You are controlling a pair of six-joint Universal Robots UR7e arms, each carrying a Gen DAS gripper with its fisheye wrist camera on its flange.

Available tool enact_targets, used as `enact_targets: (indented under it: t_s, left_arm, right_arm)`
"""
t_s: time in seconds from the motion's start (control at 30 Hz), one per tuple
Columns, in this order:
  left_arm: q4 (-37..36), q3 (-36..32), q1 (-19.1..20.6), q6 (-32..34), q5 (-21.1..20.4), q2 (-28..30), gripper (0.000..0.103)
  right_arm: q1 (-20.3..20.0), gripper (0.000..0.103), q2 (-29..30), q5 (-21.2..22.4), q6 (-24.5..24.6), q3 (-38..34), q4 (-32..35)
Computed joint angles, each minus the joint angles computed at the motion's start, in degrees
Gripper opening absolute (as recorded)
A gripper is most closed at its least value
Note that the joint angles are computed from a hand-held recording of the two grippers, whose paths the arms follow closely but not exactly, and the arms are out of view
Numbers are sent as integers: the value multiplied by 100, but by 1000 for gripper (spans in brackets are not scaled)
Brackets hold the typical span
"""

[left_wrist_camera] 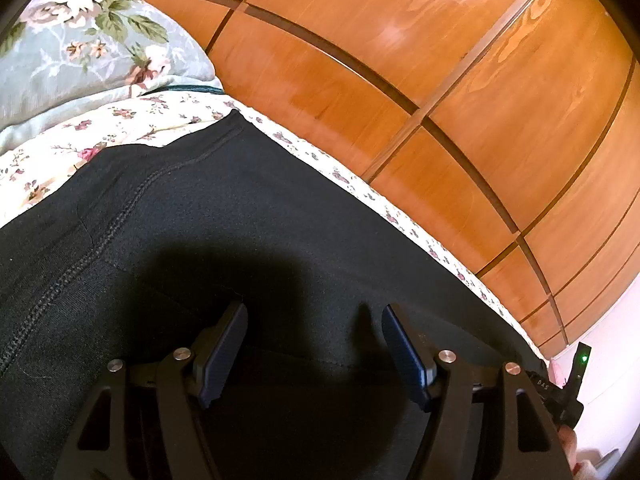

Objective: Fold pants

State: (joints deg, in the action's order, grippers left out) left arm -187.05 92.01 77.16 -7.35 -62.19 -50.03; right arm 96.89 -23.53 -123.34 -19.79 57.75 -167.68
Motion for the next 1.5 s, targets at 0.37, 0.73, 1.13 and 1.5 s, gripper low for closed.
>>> enact_targets:
  t_s: [0.37,0.73,1.13,1.5]
  left_arm:
    - [1452,-1110,-24,-45,278,-40,69]
    - [2985,-3856,376,-107,928,1100,68]
    - [4078,-5717,460,950,1503,2246,35]
    - [2560,-4701,199,1985,1707,1860,9]
  right_arm:
    - [96,70,224,-317,-453,-233,-17]
    - [62,73,236,-192,-461,-230,-93]
    - [55,73,254,-154,-477,-226,-176]
    - [42,73,241,-108,-506,-192,-243]
